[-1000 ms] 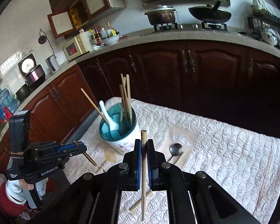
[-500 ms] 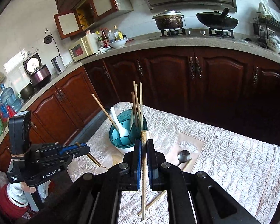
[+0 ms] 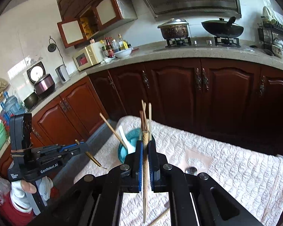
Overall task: Organize utensils
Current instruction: 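Lift the fork and chopstick, lower them into the floral cup, open both tools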
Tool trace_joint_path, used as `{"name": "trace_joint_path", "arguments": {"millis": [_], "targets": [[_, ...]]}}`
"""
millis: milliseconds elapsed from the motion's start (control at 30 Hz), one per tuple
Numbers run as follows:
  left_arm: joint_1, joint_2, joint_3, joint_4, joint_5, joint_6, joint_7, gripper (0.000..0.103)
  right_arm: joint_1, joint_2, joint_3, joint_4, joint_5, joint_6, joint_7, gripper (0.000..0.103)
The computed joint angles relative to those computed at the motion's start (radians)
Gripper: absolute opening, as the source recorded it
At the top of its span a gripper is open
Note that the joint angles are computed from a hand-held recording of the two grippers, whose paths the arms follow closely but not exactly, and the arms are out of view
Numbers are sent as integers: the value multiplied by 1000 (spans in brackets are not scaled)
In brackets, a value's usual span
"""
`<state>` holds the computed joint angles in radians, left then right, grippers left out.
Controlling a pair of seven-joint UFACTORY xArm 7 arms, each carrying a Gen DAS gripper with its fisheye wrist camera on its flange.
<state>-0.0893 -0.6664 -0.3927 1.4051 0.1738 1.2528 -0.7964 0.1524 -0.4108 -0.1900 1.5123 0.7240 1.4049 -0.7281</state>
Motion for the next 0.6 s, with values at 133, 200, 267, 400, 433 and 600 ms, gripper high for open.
{"name": "trace_joint_path", "arguments": {"millis": [133, 200, 267, 400, 433, 600], "targets": [[17, 29, 6, 9, 19, -20, -3, 5, 15, 41, 29, 58, 18, -36, 27, 5], [25, 44, 8, 10, 33, -29, -9, 5, 23, 61, 49, 89, 22, -61, 41, 5], [32, 63, 12, 15, 48, -41, -12, 5, 31, 87, 64, 123, 28, -78, 56, 5], [40, 103, 22, 21, 80, -56, -18, 5, 43, 141, 104, 179, 35, -132, 83, 5], [40, 111, 23, 22, 88, -58, -21, 5, 45, 152, 115, 186, 33, -150, 89, 5], [34, 161, 37, 20, 128, -74, -25, 5, 55, 204, 163, 205, 16, -231, 109, 5]]}}
